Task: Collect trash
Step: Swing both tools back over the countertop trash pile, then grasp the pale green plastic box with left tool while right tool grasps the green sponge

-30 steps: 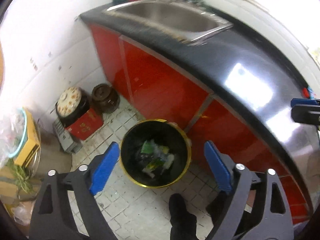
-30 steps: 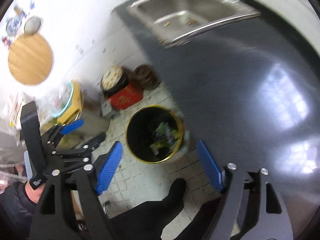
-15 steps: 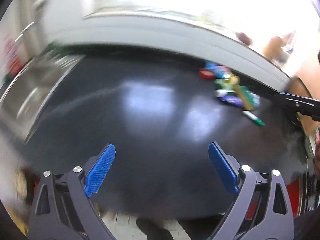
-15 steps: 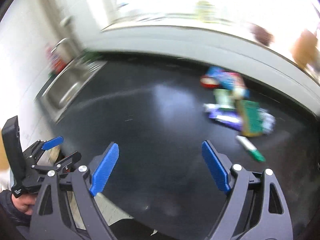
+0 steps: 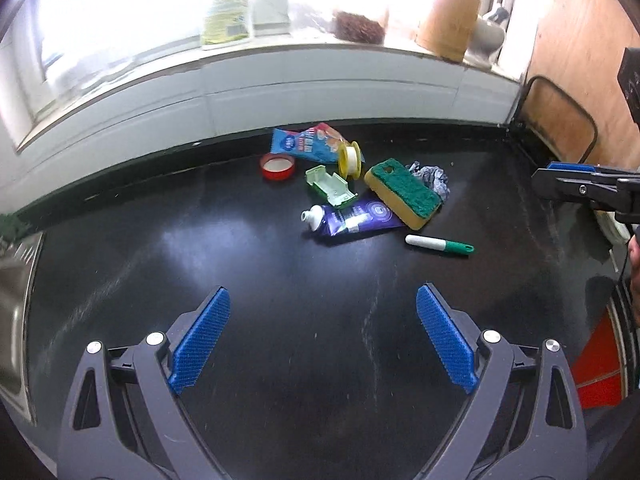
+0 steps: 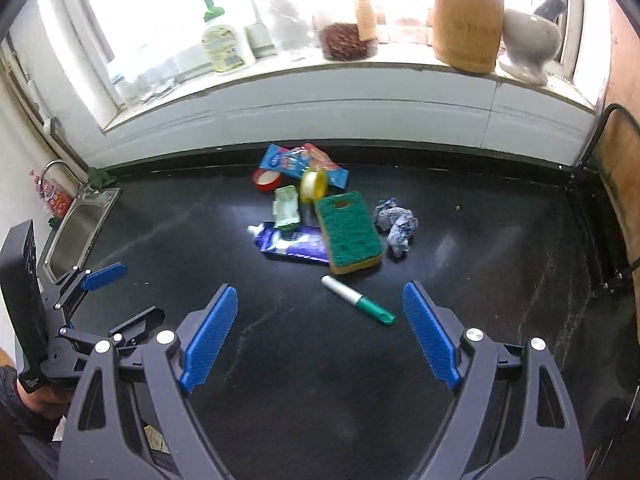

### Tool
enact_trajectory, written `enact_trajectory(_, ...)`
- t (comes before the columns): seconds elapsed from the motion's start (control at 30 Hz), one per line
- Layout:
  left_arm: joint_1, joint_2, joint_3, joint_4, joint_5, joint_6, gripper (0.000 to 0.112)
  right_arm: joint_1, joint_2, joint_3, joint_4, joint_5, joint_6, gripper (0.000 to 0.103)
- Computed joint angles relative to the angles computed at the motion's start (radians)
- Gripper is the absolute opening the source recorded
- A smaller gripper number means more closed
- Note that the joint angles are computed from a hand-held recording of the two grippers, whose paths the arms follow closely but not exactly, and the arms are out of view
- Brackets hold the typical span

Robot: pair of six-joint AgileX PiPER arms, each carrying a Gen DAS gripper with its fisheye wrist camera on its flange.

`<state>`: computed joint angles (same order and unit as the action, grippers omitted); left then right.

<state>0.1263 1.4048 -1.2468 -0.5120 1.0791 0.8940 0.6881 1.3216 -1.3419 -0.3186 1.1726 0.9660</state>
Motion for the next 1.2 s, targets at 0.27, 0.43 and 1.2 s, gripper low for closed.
enact_trajectory(0.27, -0.16, 0.175, -0.09, 0.098, -0.101, -0.066, 0.091, -0.225, 0.057, 0.114, 0.186, -0.148, -0.272, 0.082)
enact_trajectory(0.43, -0.224, 0.343, -0.271, 0.136, -0.077, -0.2, 0.091, -0.301, 0.16, 0.125, 0.254, -0.242, -0.416, 0.082)
enact_trajectory(1.2, -0.357, 0.799, -0.794, 0.317, 0.073, -0.617, 0.036, -0.356, 0.42, 0.021, 0.293, -0.35, -0.603, 0.054)
